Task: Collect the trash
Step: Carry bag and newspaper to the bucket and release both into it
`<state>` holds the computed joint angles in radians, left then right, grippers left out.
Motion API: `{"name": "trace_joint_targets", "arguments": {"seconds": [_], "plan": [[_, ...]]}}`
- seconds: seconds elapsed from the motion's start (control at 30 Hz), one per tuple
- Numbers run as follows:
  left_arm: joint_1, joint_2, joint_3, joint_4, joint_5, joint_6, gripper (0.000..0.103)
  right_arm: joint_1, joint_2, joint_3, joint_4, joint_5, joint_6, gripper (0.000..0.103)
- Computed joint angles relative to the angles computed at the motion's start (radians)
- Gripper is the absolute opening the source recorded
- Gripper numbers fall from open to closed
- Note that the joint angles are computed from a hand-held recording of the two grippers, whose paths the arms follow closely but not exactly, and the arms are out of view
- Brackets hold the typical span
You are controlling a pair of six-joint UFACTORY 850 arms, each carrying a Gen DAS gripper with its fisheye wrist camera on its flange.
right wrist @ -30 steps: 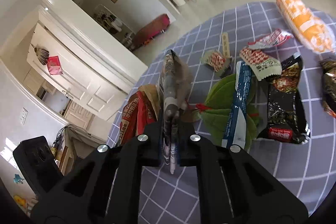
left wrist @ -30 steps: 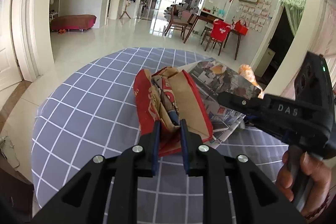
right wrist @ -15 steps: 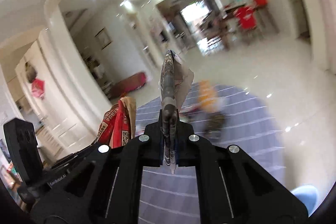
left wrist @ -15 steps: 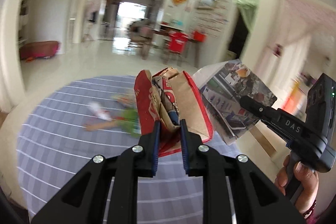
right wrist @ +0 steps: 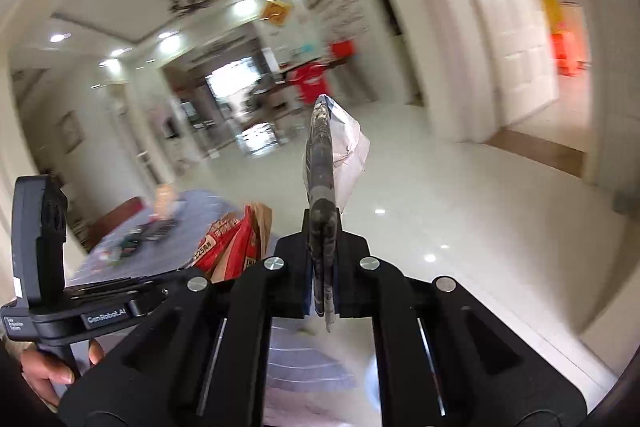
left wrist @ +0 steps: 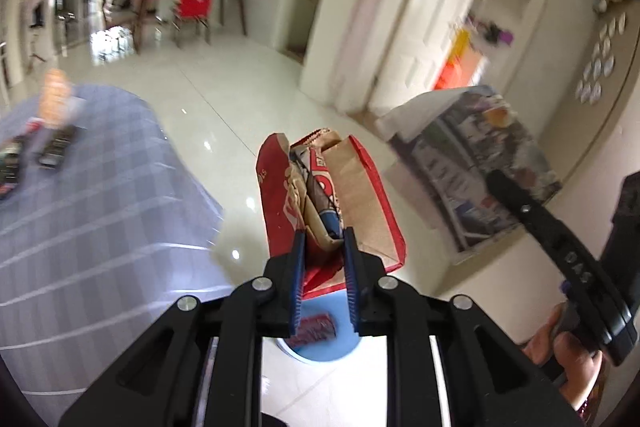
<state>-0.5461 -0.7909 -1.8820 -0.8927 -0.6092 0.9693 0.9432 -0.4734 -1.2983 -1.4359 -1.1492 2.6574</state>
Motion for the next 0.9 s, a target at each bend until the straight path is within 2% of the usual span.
{"name": "trace_joint_targets", "arguments": {"seconds": [0.07,0.17,0.23,0.27,0.3,0.37,0.5,0.9], "plan": [[-0.033,-0.049,-0.05,0.06,-0.025,-0.053,0.018,0.007,0.02,0.065,0.038,-0.025,0.056,0.007],[-0.076,-0.114,-0.125,0.142,-0.049,-0.125,0.021,0.009,0.052,0.155,0.071,-0.02,0.143,0.007],[-0.1,-0.157,-0.176,0.195,-0.06,-0.172,0.04,0.01,0.052,0.179,0.088,-0.015,0.178,0.007],[-0.109,-0.168,-0.187,0.227,-0.049,-0.205,0.062,0.008,0.053,0.196,0.099,-0.006,0.199,0.007],[-0.12,-0.175,-0.193,0.272,-0.027,-0.252,0.069,0.011,0.063,0.22,0.105,0.002,0.219,0.007],[-0.126,-0.191,-0.208,0.303,-0.019,-0.286,0.069,0.012,0.063,0.248,0.103,0.028,0.257,0.007],[-0.128,-0.206,-0.231,0.353,-0.021,-0.334,0.069,0.013,0.04,0.21,0.117,0.054,0.243,0.007],[-0.09,-0.156,-0.165,0.328,0.028,-0.292,0.071,-0.007,-0.006,0.134,0.092,0.107,0.185,0.008]]}}
